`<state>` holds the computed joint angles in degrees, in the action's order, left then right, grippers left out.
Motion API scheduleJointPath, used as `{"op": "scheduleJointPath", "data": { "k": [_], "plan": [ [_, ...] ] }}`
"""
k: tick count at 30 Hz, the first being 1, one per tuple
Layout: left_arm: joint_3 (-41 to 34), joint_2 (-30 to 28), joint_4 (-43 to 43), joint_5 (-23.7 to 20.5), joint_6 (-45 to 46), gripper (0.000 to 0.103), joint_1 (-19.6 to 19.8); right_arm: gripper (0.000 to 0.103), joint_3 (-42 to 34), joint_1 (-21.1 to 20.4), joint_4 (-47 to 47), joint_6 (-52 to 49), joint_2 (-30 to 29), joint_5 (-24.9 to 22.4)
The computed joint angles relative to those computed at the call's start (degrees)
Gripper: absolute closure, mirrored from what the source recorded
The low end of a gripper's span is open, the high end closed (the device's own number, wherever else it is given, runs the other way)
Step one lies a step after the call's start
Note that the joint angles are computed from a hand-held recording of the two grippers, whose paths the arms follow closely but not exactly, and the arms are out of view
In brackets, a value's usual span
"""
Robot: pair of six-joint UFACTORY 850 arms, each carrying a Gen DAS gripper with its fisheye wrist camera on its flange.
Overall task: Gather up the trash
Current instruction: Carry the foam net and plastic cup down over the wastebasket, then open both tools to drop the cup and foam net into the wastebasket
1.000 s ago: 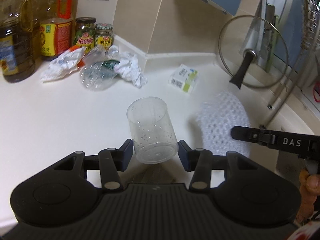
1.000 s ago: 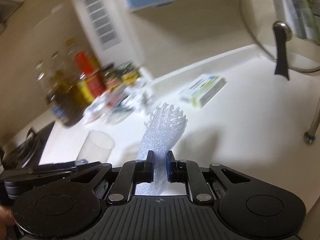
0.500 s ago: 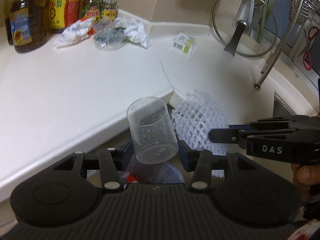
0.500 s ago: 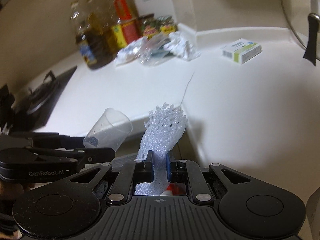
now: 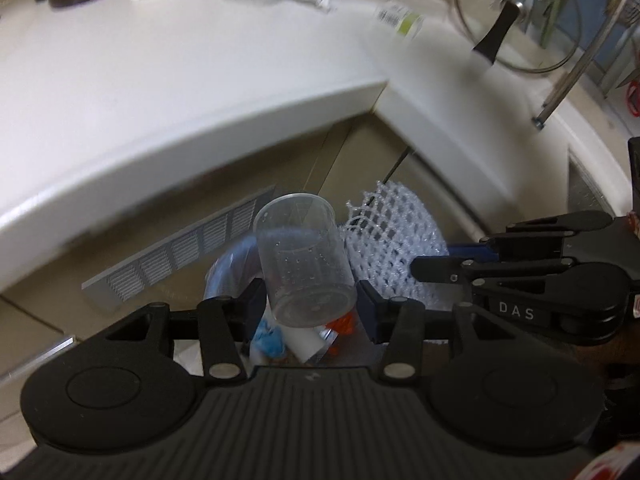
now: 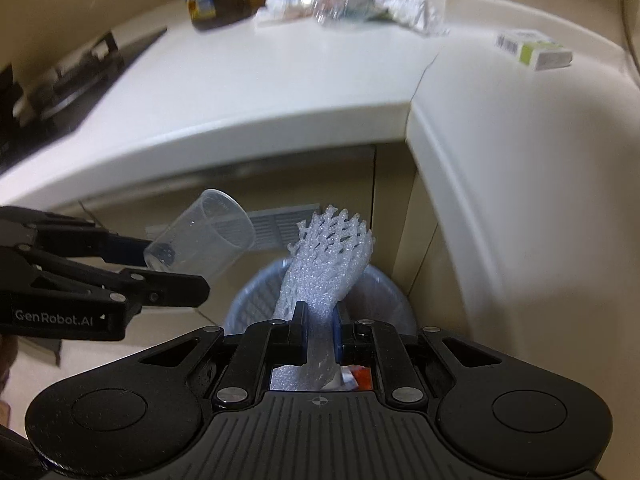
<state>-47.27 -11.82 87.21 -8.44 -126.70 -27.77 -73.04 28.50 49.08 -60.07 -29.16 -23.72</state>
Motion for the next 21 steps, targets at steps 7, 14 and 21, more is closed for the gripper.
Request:
{"op": "scheduleJointPath", "data": {
  "k": [7,14,21],
  "plan": [
    [0.39,-3.32,-2.85,1.36,2.54,0.058,1.03,0.091,-0.79,1.38,-6.4,3.58,-3.25,1.17],
    [-0.57,-7.23,-2.54,3.32,2.3,0.058,2.05,0.091,-1.75,2.35,-12.27,8.09,-6.44,2.71],
    [-3.44,-11.69,-11.71,5.86,11.62,0.058,2.87,0.091,-3.98,2.38,-18.96,14.25,-9.5,2.54]
  ]
}}
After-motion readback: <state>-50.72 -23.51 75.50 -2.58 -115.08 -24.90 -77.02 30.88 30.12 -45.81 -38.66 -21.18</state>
